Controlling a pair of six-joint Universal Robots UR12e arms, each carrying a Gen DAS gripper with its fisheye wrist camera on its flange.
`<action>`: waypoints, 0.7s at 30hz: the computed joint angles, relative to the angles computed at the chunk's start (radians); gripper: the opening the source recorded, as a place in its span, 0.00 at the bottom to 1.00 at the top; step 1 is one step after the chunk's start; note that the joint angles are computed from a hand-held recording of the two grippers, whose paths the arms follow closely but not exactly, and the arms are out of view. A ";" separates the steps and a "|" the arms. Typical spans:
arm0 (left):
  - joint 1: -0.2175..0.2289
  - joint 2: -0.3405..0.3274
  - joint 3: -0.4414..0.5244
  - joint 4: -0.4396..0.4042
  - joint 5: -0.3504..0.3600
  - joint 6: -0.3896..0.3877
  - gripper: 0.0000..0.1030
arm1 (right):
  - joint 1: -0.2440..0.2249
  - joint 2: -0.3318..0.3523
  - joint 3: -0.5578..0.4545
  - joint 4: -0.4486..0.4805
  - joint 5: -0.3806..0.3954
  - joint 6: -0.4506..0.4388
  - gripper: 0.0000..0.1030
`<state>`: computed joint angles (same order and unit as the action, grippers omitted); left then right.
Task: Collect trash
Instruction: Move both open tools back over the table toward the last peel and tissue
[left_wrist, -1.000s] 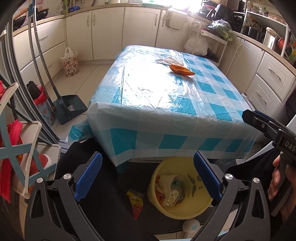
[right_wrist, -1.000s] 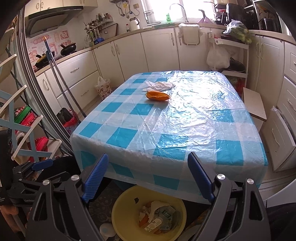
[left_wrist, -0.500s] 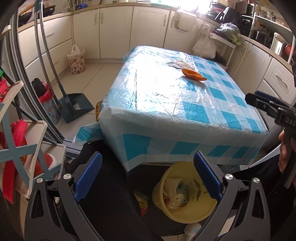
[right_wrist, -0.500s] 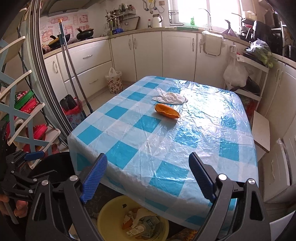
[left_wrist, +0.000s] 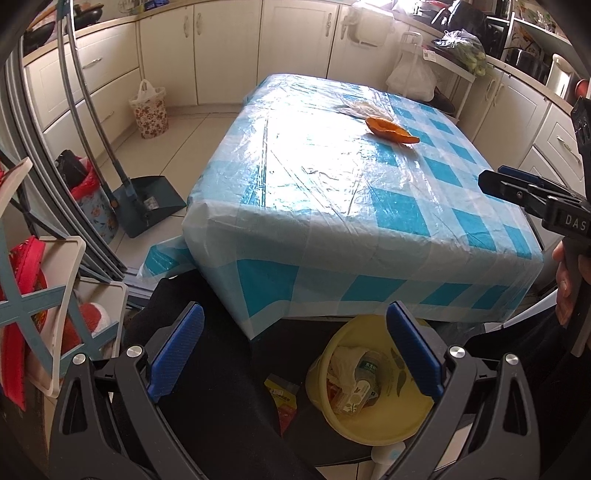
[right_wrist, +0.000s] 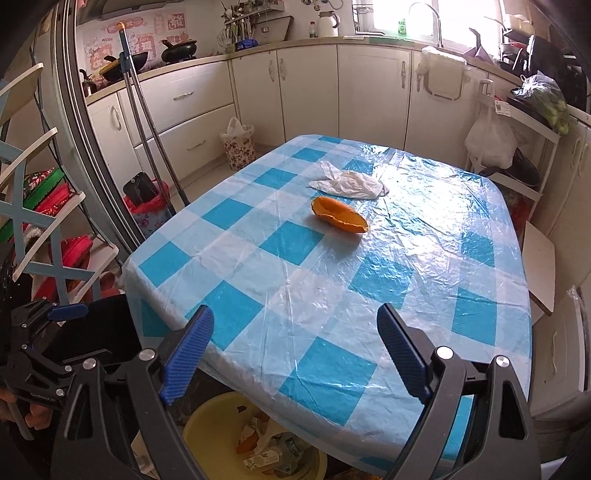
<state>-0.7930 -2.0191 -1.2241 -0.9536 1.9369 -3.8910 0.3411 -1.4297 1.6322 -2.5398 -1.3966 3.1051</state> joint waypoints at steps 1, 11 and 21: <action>0.001 0.000 0.000 0.000 -0.001 -0.002 0.93 | -0.001 0.001 -0.002 0.001 0.005 -0.001 0.84; 0.011 -0.002 0.012 0.009 0.007 0.018 0.93 | -0.004 0.029 -0.045 0.027 0.017 -0.036 0.85; 0.034 -0.027 0.065 0.035 0.015 0.078 0.93 | -0.015 0.093 -0.119 0.060 0.003 -0.075 0.85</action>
<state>-0.7590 -2.0459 -1.1587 -0.9189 1.9516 -3.8127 0.3257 -1.3366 1.5132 -2.4801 -1.3934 3.0298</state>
